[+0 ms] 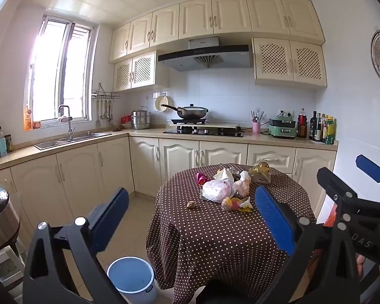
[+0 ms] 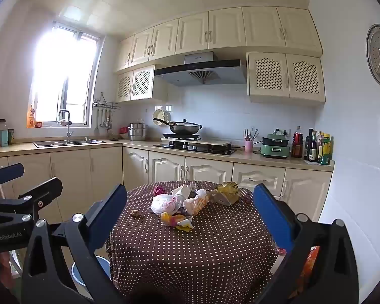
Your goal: Collect trash
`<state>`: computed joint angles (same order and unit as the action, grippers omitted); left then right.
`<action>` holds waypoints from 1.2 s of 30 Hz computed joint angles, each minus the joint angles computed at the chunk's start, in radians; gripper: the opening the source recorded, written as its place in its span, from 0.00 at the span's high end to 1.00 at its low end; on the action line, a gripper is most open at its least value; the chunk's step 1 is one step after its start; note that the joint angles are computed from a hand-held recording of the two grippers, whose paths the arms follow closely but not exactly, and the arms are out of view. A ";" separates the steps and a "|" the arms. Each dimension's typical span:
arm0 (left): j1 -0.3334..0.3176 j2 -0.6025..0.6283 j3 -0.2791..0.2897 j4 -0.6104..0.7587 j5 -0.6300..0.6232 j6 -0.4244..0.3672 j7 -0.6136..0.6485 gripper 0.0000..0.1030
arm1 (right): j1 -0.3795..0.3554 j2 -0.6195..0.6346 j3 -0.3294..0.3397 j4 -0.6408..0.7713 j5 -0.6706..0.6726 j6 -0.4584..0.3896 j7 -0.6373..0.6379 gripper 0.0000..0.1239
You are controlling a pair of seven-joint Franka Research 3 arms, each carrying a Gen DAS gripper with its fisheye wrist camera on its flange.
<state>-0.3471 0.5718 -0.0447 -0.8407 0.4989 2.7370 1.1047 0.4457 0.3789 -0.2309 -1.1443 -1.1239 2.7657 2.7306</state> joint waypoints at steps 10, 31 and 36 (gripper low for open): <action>0.000 0.002 -0.002 0.005 -0.007 -0.006 0.009 0.05 | 0.001 0.003 -0.002 0.001 0.002 0.000 -0.003 0.22; 0.009 -0.003 -0.008 -0.005 -0.015 0.001 0.014 0.05 | -0.005 0.018 -0.001 0.016 0.073 0.005 -0.072 0.22; 0.006 0.006 -0.005 0.009 -0.016 -0.007 0.014 0.05 | -0.004 0.026 -0.005 0.025 0.101 0.006 -0.096 0.22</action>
